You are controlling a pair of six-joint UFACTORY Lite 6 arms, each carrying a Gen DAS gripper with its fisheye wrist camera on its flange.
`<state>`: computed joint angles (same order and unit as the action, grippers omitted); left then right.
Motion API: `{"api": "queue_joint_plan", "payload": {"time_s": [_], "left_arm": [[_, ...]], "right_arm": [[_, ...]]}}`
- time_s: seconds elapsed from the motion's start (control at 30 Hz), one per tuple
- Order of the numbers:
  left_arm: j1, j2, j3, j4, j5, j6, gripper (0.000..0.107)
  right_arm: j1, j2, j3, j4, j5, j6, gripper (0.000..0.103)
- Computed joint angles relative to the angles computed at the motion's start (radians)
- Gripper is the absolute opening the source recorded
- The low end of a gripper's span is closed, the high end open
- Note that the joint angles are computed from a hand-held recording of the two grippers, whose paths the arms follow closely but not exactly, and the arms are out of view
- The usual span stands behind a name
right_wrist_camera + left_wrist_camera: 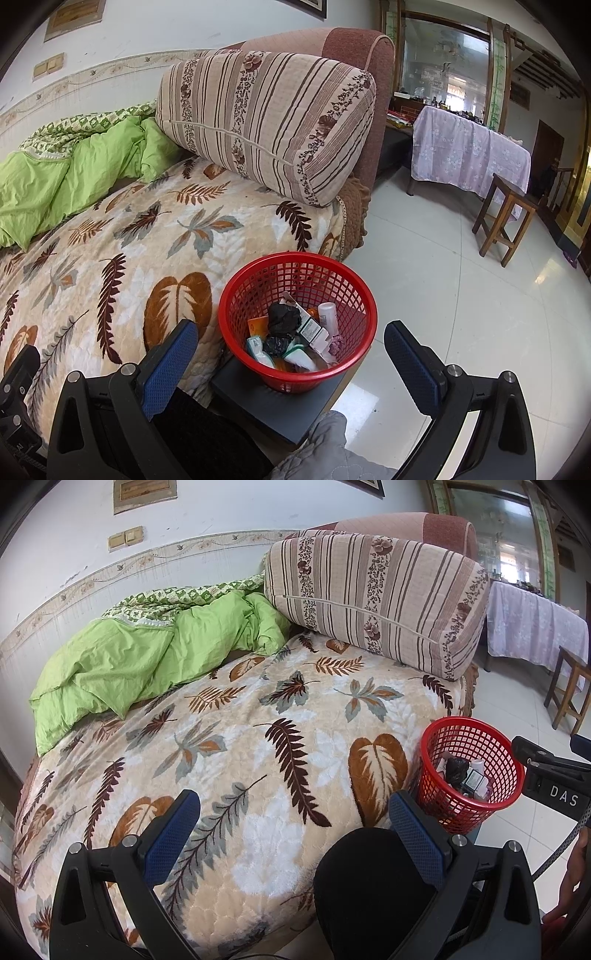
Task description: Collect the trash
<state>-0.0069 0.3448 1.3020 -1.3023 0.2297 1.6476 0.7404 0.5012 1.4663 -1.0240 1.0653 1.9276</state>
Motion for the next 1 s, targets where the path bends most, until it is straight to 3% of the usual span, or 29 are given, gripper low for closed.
{"api": "queue_joint_plan", "payload": {"time_s": [1.0], "left_arm": [[0.000, -0.008, -0.011, -0.005, 0.002, -0.002, 0.102]], "right_arm": [[0.002, 0.024, 0.026, -0.003, -0.006, -0.016, 0.101]]}}
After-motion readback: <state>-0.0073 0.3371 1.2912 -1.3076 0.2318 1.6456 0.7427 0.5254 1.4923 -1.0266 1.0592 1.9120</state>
